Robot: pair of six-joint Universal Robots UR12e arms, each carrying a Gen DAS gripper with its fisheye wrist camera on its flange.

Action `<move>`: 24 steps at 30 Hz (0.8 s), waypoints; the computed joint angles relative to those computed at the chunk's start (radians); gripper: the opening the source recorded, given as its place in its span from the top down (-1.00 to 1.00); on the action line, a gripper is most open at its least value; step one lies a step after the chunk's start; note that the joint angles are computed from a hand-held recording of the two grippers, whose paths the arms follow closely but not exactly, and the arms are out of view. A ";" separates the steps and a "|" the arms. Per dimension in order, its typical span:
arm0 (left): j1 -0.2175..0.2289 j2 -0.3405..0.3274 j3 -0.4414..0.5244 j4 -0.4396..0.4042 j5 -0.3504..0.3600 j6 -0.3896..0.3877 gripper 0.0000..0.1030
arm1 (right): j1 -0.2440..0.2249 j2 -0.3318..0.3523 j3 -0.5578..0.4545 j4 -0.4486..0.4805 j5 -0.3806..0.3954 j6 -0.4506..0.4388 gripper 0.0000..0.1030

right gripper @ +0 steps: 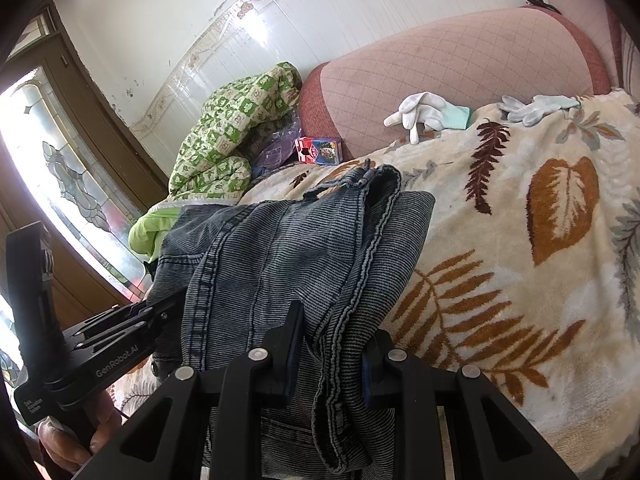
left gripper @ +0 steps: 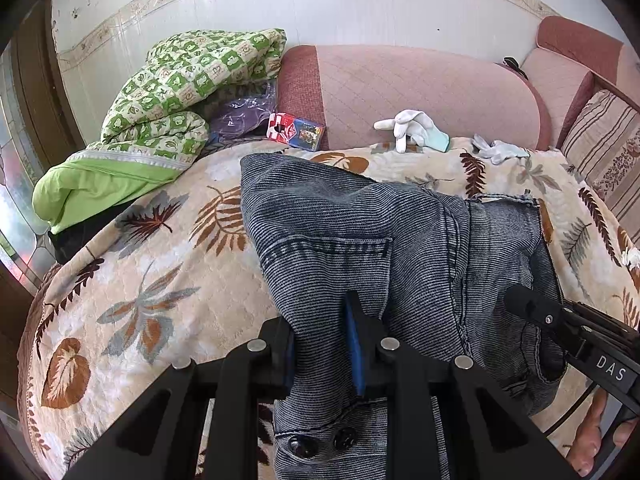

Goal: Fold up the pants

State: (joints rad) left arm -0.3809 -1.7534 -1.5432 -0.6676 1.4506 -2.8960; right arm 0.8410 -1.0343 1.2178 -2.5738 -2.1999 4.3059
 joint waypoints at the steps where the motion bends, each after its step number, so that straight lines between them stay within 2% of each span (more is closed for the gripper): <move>1: 0.000 -0.001 0.001 -0.002 0.000 0.000 0.56 | -0.001 -0.001 0.001 0.001 0.003 0.000 0.52; 24: -0.004 -0.019 0.010 -0.022 0.022 -0.002 0.56 | -0.009 -0.003 0.000 0.029 0.026 0.011 0.52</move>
